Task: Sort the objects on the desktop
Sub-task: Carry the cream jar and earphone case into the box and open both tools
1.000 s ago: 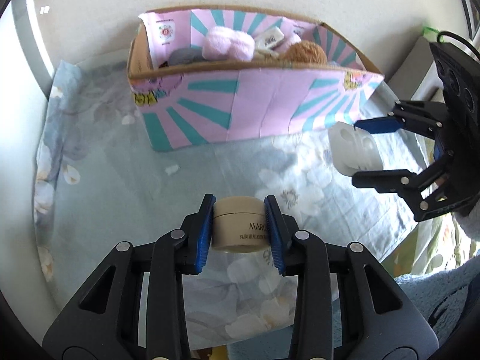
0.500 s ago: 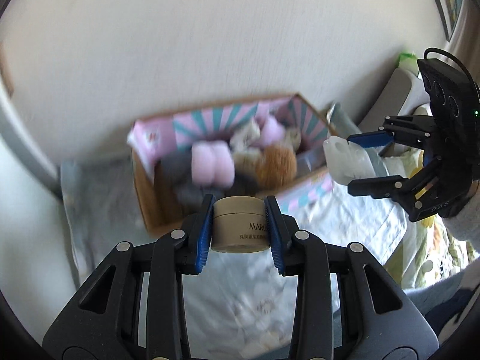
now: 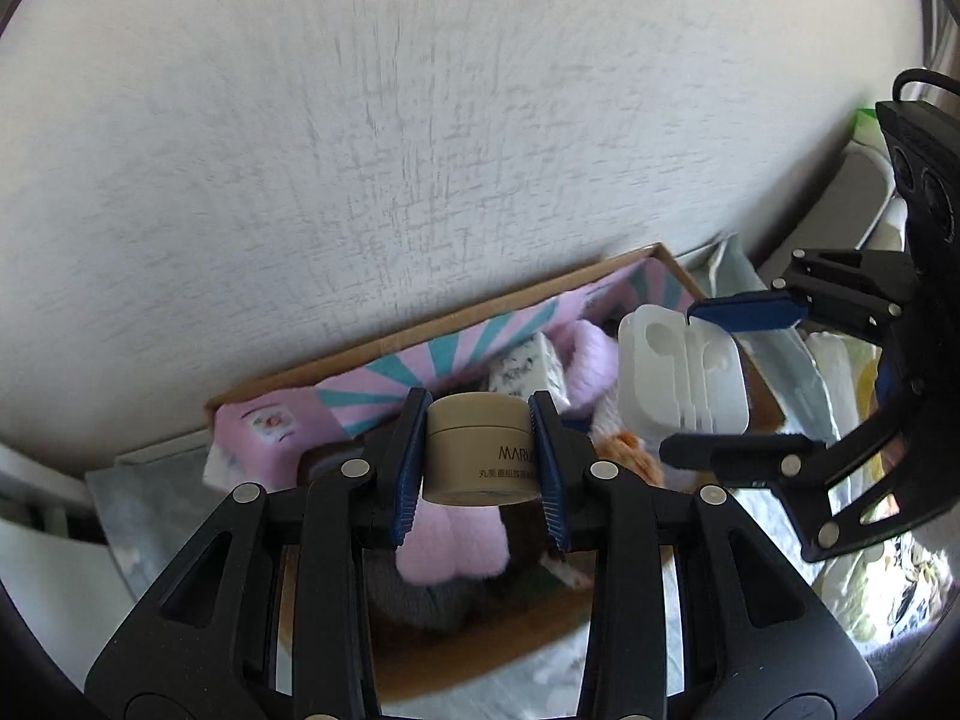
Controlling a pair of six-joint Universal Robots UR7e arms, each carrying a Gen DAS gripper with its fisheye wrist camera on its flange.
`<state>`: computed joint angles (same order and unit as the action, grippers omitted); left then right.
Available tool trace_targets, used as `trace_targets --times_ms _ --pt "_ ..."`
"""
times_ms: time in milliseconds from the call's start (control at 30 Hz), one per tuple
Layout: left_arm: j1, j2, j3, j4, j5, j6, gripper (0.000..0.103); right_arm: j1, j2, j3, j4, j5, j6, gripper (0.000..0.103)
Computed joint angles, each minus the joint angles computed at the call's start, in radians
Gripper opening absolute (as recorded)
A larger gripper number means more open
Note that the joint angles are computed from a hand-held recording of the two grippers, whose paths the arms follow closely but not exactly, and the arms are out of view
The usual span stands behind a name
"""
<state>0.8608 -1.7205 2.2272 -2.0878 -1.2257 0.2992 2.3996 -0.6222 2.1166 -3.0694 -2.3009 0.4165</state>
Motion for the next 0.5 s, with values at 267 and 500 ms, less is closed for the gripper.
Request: trace_targets --times_ms 267,500 --pt "0.039 0.086 0.000 -0.043 0.024 0.012 0.030 -0.061 0.032 0.000 -0.035 0.033 -0.017 0.062" --pt "0.068 0.126 -0.017 -0.050 0.041 0.001 0.030 -0.101 0.051 0.002 -0.070 0.052 -0.028 0.062"
